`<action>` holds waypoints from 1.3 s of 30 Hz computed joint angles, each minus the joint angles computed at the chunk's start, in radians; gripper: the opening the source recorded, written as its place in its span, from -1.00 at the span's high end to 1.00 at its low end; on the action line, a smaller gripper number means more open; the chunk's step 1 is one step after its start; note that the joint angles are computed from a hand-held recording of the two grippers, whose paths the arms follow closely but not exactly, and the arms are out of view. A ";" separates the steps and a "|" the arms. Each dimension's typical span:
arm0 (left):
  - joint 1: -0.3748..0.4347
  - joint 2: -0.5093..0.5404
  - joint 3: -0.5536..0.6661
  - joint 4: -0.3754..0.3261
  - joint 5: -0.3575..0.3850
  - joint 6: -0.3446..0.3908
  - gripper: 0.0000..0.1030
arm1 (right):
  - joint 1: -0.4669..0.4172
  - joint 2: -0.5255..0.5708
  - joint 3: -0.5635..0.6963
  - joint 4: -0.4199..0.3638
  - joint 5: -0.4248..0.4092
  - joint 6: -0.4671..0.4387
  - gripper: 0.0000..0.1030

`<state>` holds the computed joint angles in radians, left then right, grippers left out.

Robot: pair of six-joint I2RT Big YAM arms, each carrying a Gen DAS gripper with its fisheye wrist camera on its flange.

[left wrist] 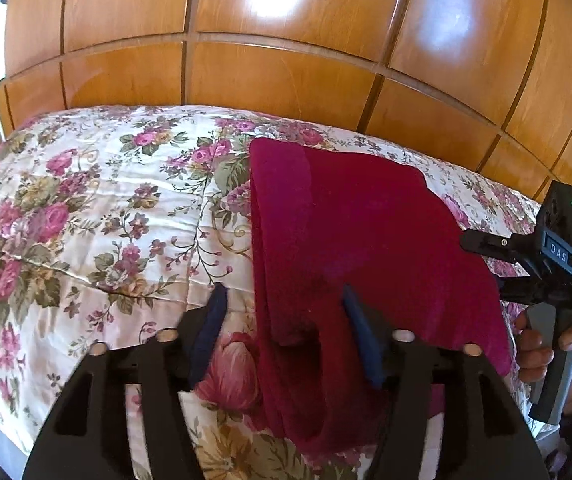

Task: Fold small clothes
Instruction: 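Grasp the folded magenta sweater with both grippers and lift it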

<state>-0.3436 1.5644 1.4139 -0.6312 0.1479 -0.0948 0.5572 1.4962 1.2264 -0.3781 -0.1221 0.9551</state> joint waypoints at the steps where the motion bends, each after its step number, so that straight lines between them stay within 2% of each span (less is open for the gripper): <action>1: 0.003 0.007 0.005 -0.002 0.008 0.003 -0.20 | -0.002 0.008 0.005 0.005 -0.013 -0.004 -0.79; 3: 0.021 0.044 0.040 -0.042 0.071 0.004 -0.20 | -0.004 0.025 0.019 0.013 -0.048 -0.015 -0.61; 5: 0.047 0.088 0.081 -0.088 0.169 -0.024 -0.20 | -0.006 0.041 0.038 0.007 -0.070 -0.024 -0.61; 9: 0.100 0.150 0.114 -0.082 0.366 -0.126 -0.20 | -0.016 0.066 0.046 0.025 -0.119 -0.021 -0.52; 10: 0.106 0.158 0.116 -0.075 0.390 -0.138 -0.14 | -0.016 0.068 0.048 0.025 -0.124 -0.027 -0.42; 11: 0.115 0.173 0.124 -0.076 0.453 -0.141 0.14 | -0.015 0.068 0.050 0.022 -0.127 -0.036 -0.26; 12: 0.120 0.181 0.127 -0.076 0.494 -0.140 0.16 | -0.014 0.066 0.050 0.019 -0.126 -0.042 -0.19; 14: 0.118 0.173 0.114 -0.052 0.512 -0.123 0.28 | -0.008 0.060 0.054 0.010 -0.112 -0.059 0.06; 16: 0.111 0.155 0.094 -0.035 0.512 -0.094 0.34 | 0.006 0.041 0.058 -0.011 -0.078 -0.093 0.13; 22: 0.060 0.119 0.094 -0.008 0.557 -0.110 0.36 | 0.037 -0.060 0.016 -0.025 0.023 -0.133 0.17; 26: -0.026 0.150 0.180 -0.030 0.580 -0.090 0.36 | 0.020 -0.210 -0.080 -0.043 0.115 -0.144 0.17; 28: -0.075 0.189 0.256 -0.063 0.588 -0.073 0.36 | -0.001 -0.290 -0.125 -0.067 0.157 -0.147 0.17; 32: -0.209 0.317 0.486 -0.156 0.567 -0.037 0.36 | -0.083 -0.462 -0.203 -0.175 0.246 -0.161 0.17; 35: -0.300 0.456 0.725 -0.276 0.534 -0.006 0.36 | -0.169 -0.568 -0.245 -0.270 0.281 -0.176 0.17; 39: -0.402 0.658 1.066 -0.472 0.454 0.044 0.36 | -0.316 -0.671 -0.308 -0.360 0.271 -0.196 0.17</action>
